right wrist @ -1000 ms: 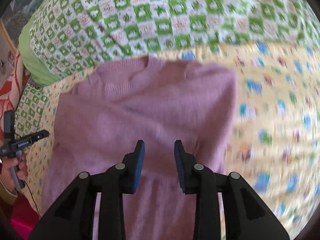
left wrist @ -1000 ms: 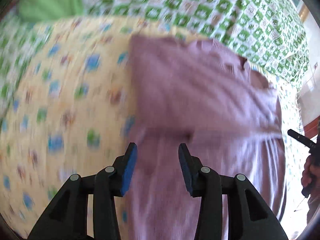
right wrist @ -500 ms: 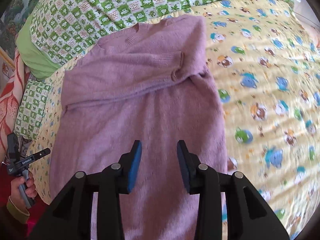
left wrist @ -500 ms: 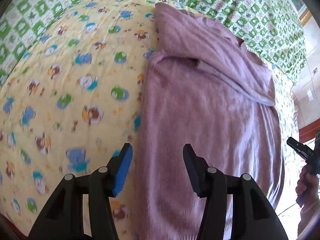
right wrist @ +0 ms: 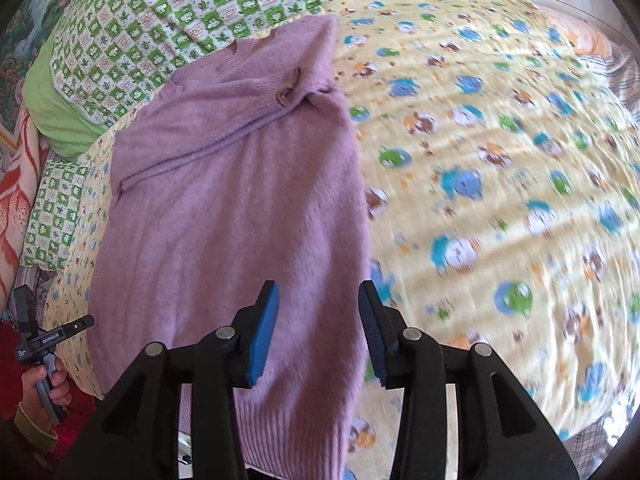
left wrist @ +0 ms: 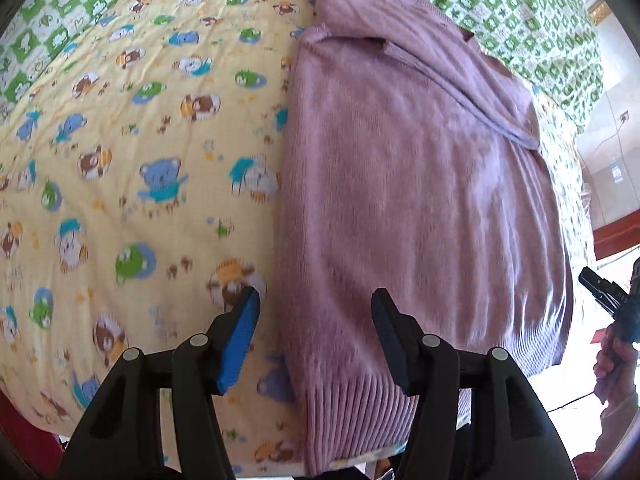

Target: Fold small clothes

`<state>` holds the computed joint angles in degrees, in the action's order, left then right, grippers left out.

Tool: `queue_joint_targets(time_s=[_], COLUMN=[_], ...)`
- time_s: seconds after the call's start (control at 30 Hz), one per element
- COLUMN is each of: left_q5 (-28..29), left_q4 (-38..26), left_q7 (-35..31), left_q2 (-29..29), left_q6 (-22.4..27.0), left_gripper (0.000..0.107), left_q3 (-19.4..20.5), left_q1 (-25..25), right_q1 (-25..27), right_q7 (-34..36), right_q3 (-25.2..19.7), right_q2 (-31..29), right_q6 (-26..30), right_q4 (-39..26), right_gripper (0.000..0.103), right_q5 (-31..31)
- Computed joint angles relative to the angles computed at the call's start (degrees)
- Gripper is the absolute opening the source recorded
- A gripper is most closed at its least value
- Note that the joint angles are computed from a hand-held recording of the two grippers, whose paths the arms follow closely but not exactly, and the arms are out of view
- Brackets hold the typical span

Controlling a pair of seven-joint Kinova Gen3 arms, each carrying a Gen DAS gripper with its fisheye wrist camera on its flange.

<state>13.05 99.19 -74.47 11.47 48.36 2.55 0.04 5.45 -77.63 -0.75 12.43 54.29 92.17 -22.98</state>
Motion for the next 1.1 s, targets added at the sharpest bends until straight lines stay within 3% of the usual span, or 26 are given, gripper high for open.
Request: queue_joint_targets(time_s=[0.53,0.77,0.83,1.0,1.1], left_q5=[7.56,5.79,7.23,4.13,4.79], left_q4=[8.26,9.38,9.73,9.46,9.89], left_q7=[-7.47,-7.15,-9.13,-7.48,-8.14], left_q2=[-4.79,-4.92,-4.75,-4.21,-4.33], left_q6=[-1.03,-1.85,-2.44,-3.86,-4.66], left_gripper=[0.068,0.071,0.070,0.068,0.054], left_q3=[0.14,0.71,0.99,1.47,1.36], left_q1=[-1.51,0.68,0.59,2.78,2.49], right_q1=[1.15,1.10,1.20,1.35,1.86], right_q7=[2.08,3.89,4.33,5.54,7.16], right_q3=[1.46,1.82,1.96,1.98,1.97], right_q2=[-3.96,-5.11,-5.21,-4.90,-4.93], right_q6=[1.69,1.38,1.24,1.79,2.93], right_q4=[7.96,10.52,11.03,11.31,11.76], right_gripper=[0.044,0.045,0.045,0.045,0.045], right_q5=[-0.97,-2.62,-3.22,-4.42,-6.31])
